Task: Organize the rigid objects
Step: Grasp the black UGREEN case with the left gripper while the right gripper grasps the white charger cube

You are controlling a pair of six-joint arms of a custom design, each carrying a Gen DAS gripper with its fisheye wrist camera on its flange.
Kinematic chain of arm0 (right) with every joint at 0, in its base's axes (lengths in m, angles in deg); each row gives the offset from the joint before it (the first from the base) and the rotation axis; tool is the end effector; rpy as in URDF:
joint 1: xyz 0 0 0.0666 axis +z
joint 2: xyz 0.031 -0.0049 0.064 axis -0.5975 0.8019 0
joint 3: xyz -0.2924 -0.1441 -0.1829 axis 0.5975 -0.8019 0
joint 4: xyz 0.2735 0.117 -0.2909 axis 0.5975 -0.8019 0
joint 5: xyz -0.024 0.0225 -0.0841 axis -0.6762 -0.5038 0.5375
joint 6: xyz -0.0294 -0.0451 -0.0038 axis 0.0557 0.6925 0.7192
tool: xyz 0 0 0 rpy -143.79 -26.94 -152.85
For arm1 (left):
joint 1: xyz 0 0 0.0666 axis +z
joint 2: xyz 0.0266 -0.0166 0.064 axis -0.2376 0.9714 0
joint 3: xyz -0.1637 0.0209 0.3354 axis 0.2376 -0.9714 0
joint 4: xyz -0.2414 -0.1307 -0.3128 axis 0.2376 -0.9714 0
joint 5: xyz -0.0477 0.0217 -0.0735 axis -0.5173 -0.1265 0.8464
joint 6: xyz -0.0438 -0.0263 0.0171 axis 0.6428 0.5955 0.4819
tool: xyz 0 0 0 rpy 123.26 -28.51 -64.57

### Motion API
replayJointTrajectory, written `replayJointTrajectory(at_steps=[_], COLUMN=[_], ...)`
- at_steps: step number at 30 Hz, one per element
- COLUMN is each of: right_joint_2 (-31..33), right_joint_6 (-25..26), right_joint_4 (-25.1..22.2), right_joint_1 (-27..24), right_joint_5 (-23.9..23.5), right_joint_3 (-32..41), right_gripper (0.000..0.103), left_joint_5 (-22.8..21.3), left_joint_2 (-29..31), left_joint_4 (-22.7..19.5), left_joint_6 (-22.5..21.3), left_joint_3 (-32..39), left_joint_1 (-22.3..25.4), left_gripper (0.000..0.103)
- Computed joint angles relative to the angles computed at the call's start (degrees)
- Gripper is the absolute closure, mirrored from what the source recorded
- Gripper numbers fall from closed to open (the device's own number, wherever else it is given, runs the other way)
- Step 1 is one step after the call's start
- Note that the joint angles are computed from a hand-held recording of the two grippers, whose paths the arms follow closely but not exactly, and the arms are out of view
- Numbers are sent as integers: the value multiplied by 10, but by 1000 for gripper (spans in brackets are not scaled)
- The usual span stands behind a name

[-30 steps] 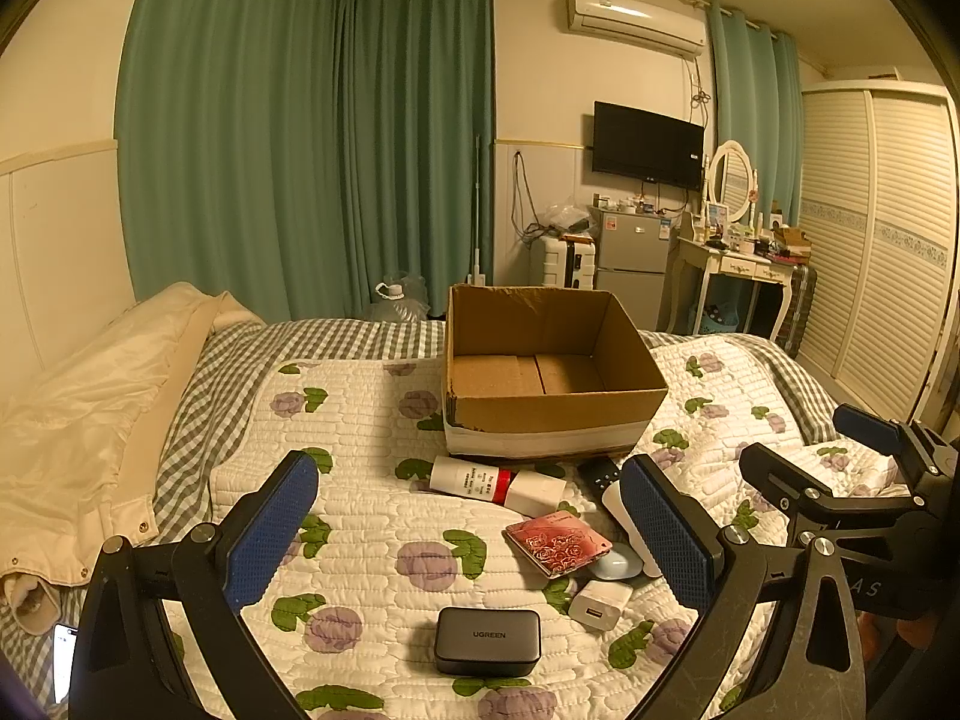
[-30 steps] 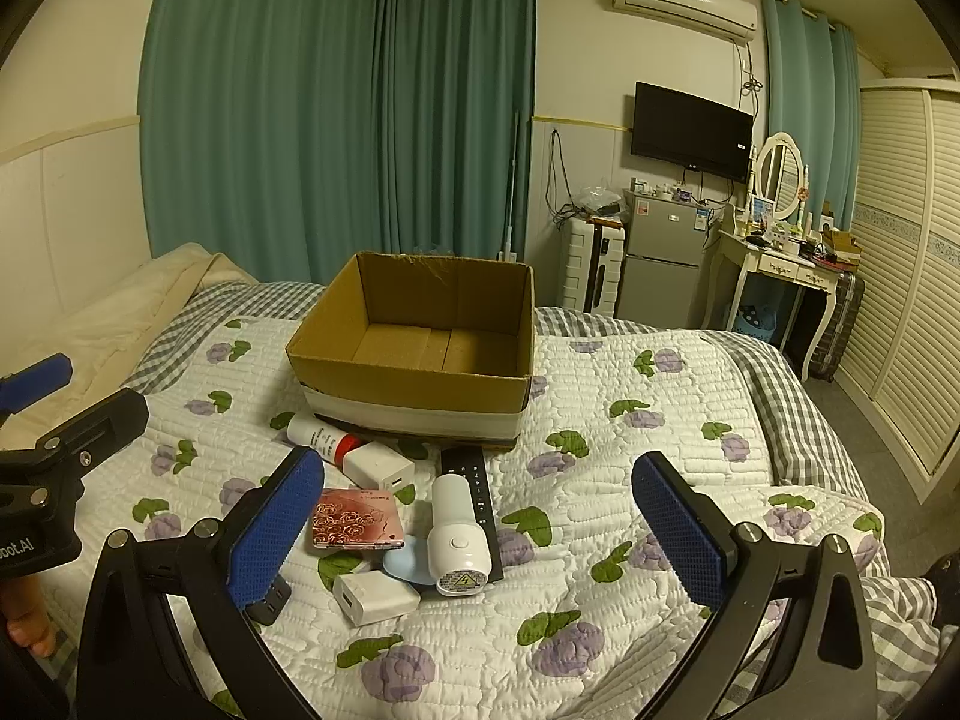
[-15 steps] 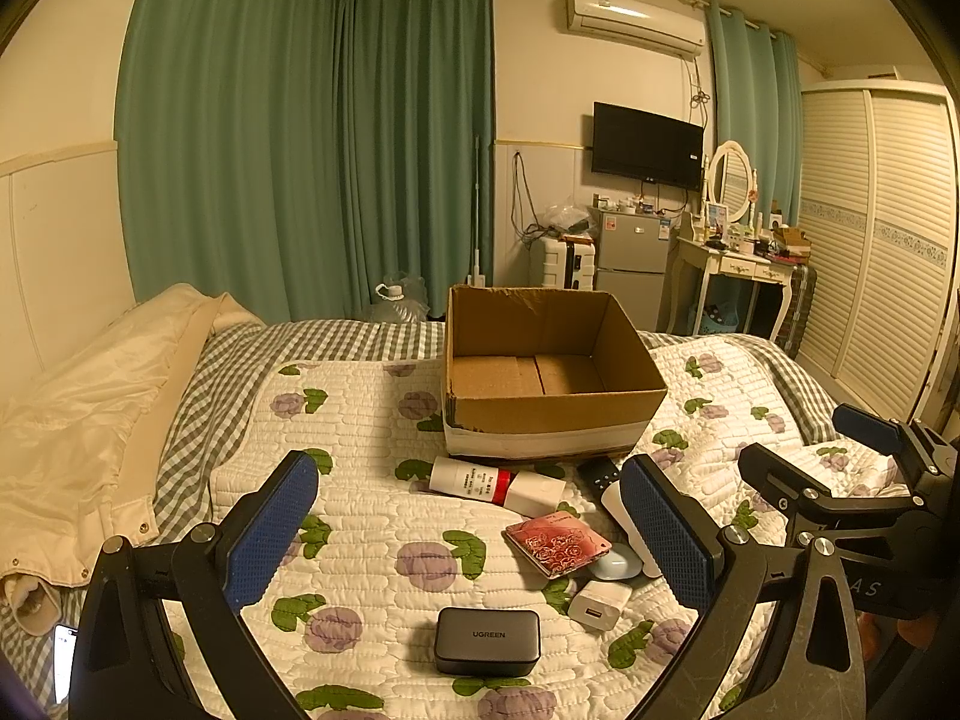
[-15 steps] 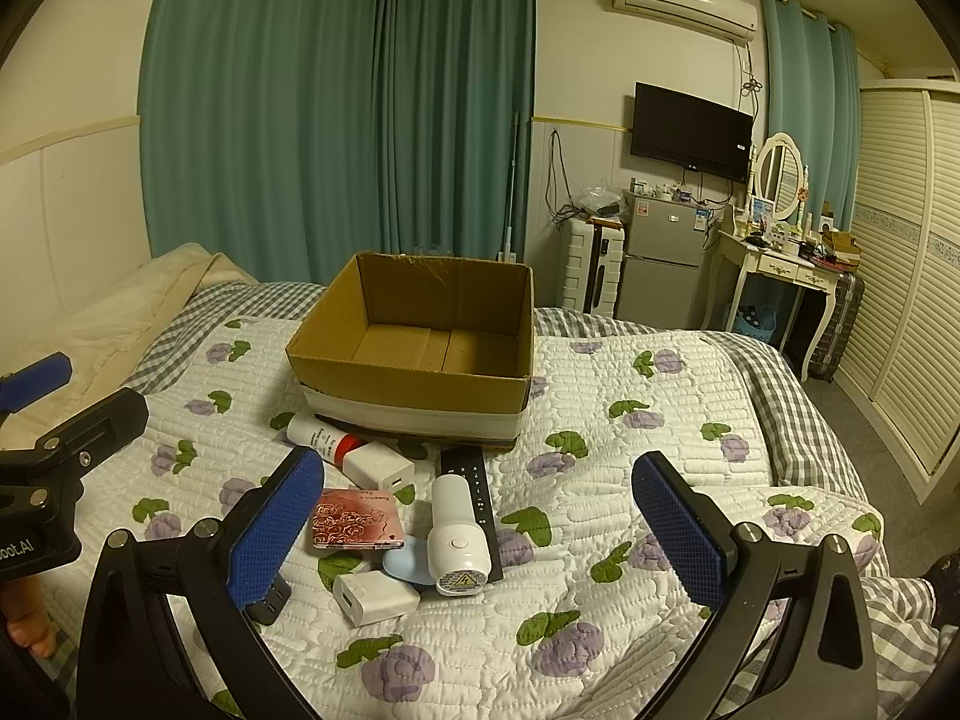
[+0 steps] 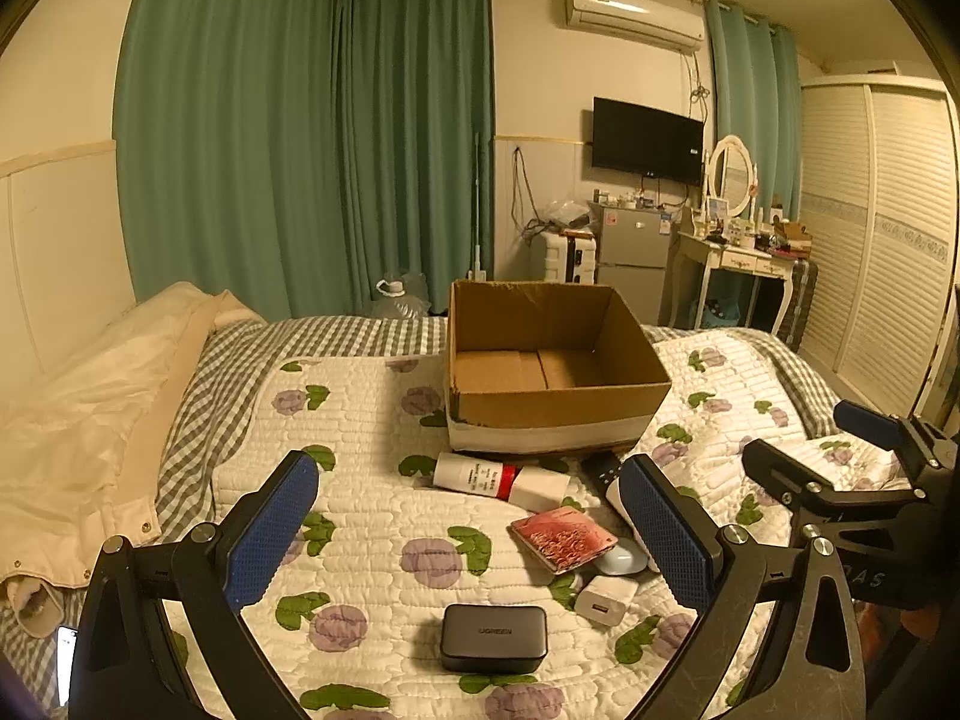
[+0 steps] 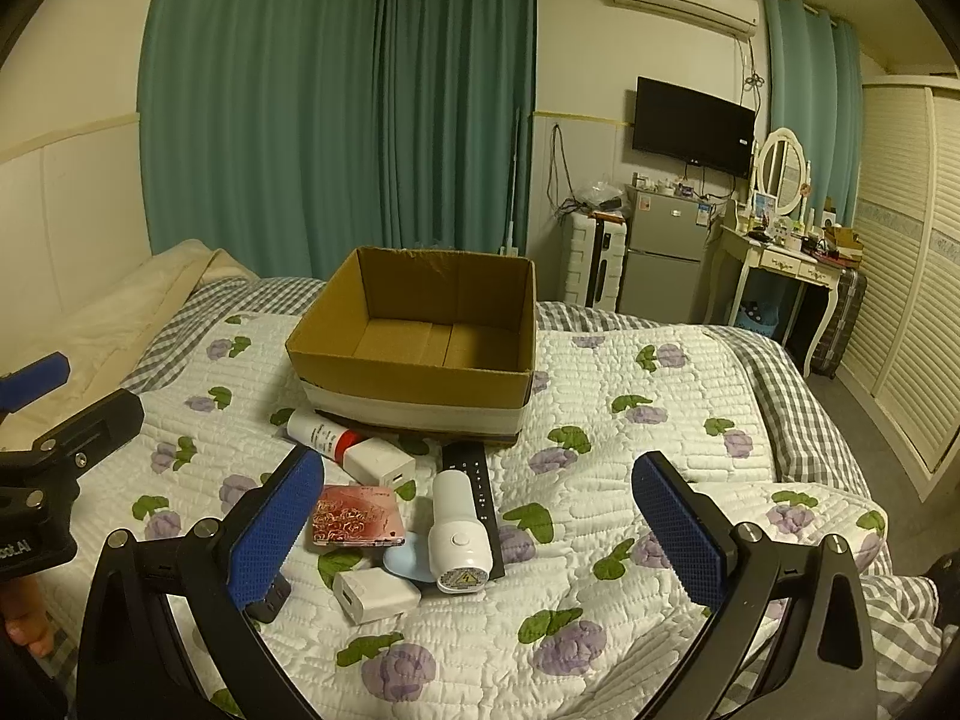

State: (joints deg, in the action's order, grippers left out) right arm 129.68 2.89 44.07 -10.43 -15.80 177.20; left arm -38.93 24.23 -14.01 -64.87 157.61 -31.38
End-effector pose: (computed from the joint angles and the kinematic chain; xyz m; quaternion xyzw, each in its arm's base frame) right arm 0.5322 0.2513 0.4551 -0.0773 0.8610 0.0266 0.5019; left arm 0.5019 -0.1512 0.4696 0.0173 0.8550 -0.0086 0.5182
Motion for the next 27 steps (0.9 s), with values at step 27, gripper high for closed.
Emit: replayJointTrajectory(at_steps=[27], right_joint_2=[45], right_joint_6=[8], right_joint_4=[-63], right_joint_1=[-10], right_joint_5=[-33], right_joint_3=[7], right_gripper=[0], left_joint_5=[45], left_joint_2=[112], left_joint_4=[-133], left_joint_6=[-2], left_joint_3=[25], left_joint_1=[-3], left_gripper=[36])
